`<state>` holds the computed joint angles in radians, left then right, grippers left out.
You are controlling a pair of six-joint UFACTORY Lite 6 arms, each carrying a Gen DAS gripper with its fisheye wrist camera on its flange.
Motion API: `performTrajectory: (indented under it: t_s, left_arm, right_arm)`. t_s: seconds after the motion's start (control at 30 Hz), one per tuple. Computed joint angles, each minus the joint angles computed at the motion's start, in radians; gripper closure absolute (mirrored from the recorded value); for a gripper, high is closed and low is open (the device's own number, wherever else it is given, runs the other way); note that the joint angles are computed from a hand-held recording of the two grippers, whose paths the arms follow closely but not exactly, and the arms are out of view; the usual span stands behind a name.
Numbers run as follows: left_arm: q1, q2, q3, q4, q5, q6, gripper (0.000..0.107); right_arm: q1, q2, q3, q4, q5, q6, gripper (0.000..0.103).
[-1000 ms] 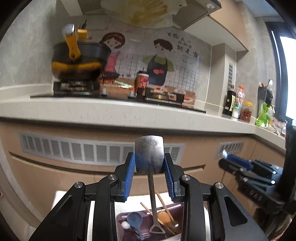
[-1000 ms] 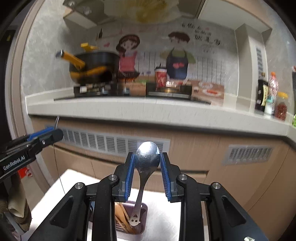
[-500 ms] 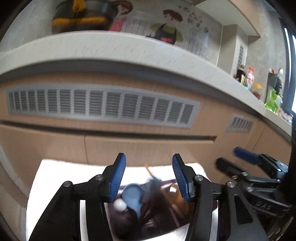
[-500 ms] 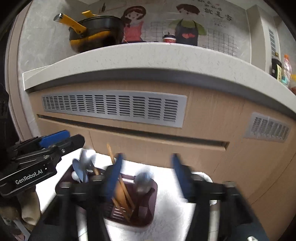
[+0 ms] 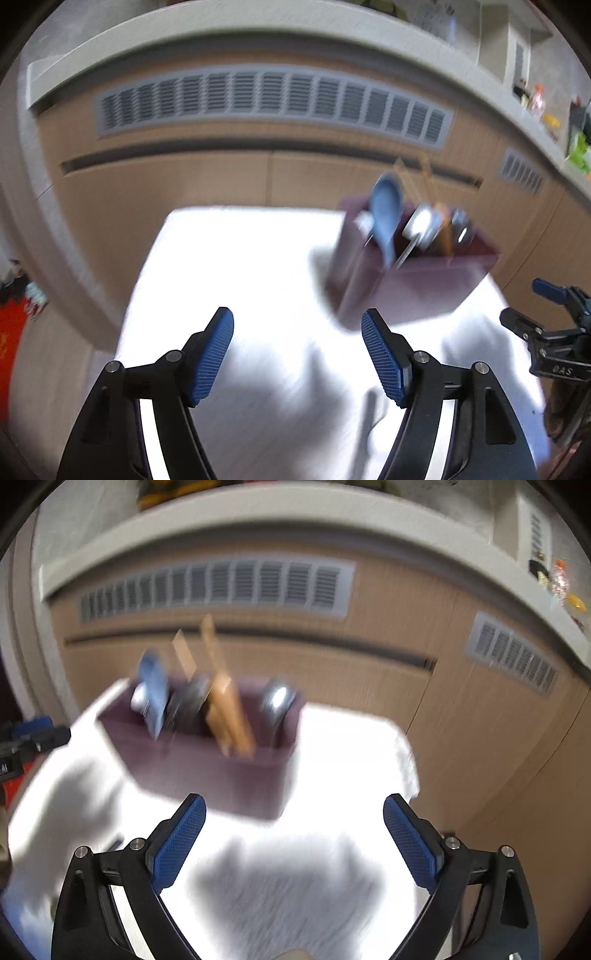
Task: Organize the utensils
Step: 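Lower both held metal spoons into the maroon caddy and open both grippers, then grasp the dark long-handled spoon by its handle with the left gripper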
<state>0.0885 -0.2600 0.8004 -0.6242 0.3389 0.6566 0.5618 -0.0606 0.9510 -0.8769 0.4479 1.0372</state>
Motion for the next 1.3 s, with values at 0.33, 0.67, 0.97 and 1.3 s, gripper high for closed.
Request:
performTrajectory:
  t_s: [0.33,0.67,0.97,1.3]
  left_arm:
    - [0.317,-0.272,-0.317,-0.006,0.089,0.204,0.031]
    - [0.364,-0.367,-0.371,-0.015,0.162,0.256,0.031]
    - [0.247,-0.454,-0.374,0.114,0.194,0.084,0.029]
    - [0.263,-0.723,-0.528,-0.008,0.482,0.254,0.029]
  right_arm:
    - [0.259,0.206,0.05,0.205,-0.061,0.062,0.005]
    - [0.348,0.282,0.087,-0.02,0.1,0.353,0.005]
    - [0.161,-0.077,-0.303,0.031,0.127,0.322,0.005]
    - [0.123,-0.524,-0.632,0.237,0.127,0.123,0.001]
